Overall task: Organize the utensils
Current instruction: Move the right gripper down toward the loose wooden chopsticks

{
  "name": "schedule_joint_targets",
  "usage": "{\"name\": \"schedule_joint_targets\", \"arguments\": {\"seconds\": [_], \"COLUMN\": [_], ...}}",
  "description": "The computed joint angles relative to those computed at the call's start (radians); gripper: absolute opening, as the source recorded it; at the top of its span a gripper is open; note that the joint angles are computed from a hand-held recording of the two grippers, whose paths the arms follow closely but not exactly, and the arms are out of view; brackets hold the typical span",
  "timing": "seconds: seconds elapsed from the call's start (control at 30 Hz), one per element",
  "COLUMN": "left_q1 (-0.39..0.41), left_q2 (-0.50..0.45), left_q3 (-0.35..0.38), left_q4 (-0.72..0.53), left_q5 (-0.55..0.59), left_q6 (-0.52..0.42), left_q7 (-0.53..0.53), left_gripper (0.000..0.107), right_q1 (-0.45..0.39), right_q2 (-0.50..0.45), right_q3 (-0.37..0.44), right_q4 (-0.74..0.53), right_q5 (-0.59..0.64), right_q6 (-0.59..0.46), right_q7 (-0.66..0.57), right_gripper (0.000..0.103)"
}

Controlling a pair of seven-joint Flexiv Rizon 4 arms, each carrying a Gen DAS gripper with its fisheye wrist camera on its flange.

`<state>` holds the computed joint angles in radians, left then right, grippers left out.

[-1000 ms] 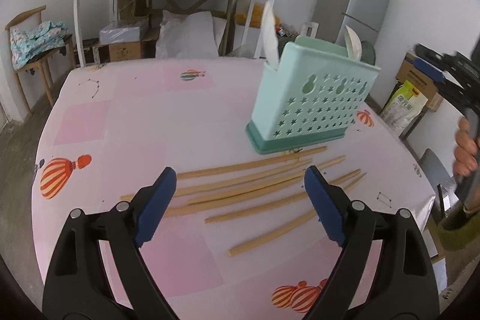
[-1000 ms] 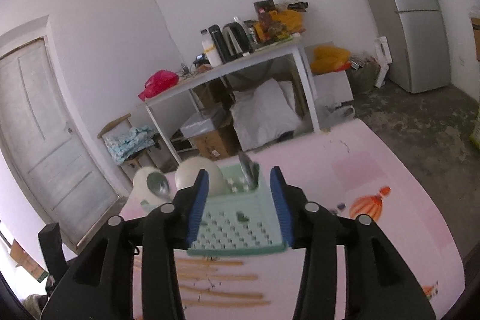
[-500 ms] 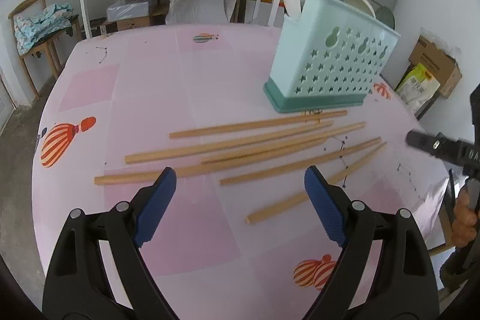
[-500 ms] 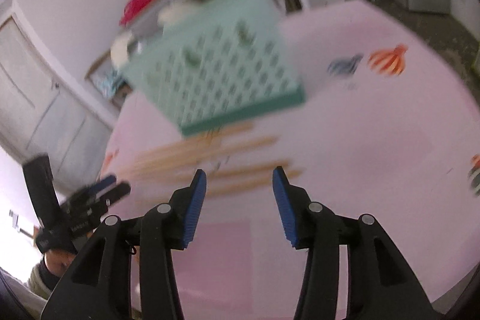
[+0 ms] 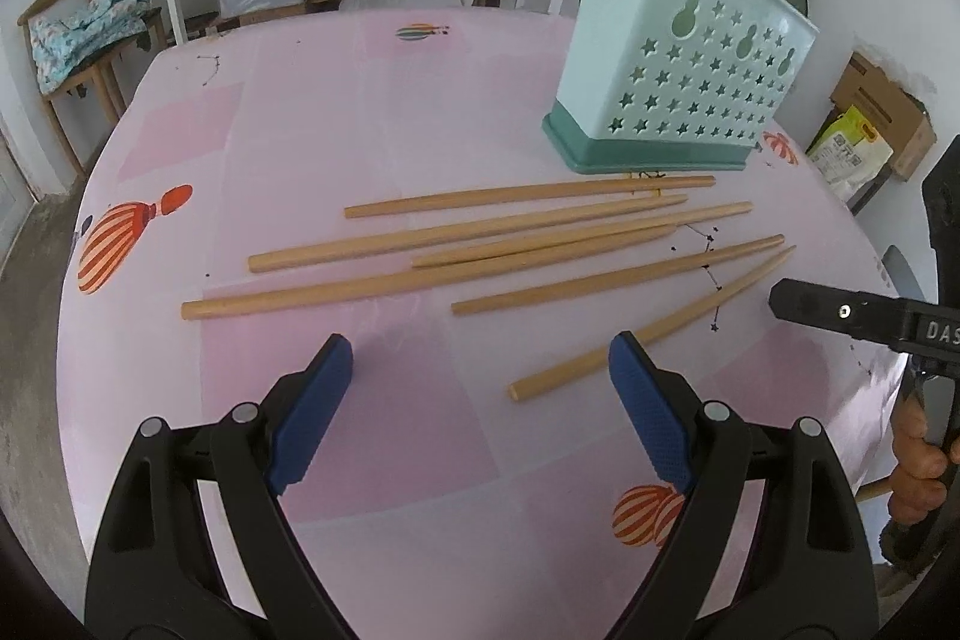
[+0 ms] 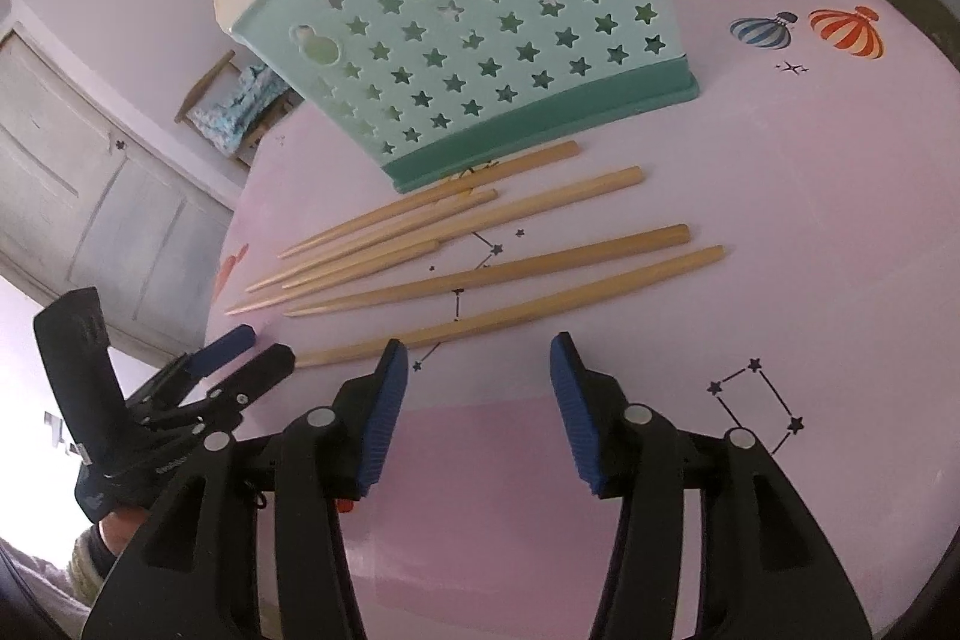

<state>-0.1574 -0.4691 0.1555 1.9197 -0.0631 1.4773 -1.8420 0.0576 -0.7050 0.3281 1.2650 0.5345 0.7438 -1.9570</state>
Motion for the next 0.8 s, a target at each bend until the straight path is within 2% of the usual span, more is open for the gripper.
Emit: {"name": "schedule_joint_targets", "arguments": {"seconds": [0.27,0.5,0.8], "left_q1": [-0.044,-0.125,-0.08], "left_q2": [-0.014,-0.036,-0.026], "left_q3": [0.048,0.139,0.093], "left_q4": [-0.033,-0.119,-0.13], "left_q5": [0.047,0.185,0.255], "left_q6": [-0.036,-0.162,-0.182], "left_q7": [-0.031,-0.129,-0.183], "left_gripper": [0.091,0.095,0.095], "right_q1": [-0.024,-0.036,-0.066], "right_q2": [-0.016,-0.026,-0.044], "right_q3": [0.026,0.028,0.032], "right_q4": [-0.034,-0.057,-0.091], "right_q5": [0.06,0.102,0.168], "right_q6": [-0.039,-0.073,-0.131], "right_q7": [-0.02,-0.021,-0.02], "right_gripper": [0.075,0.079,0.079]}}
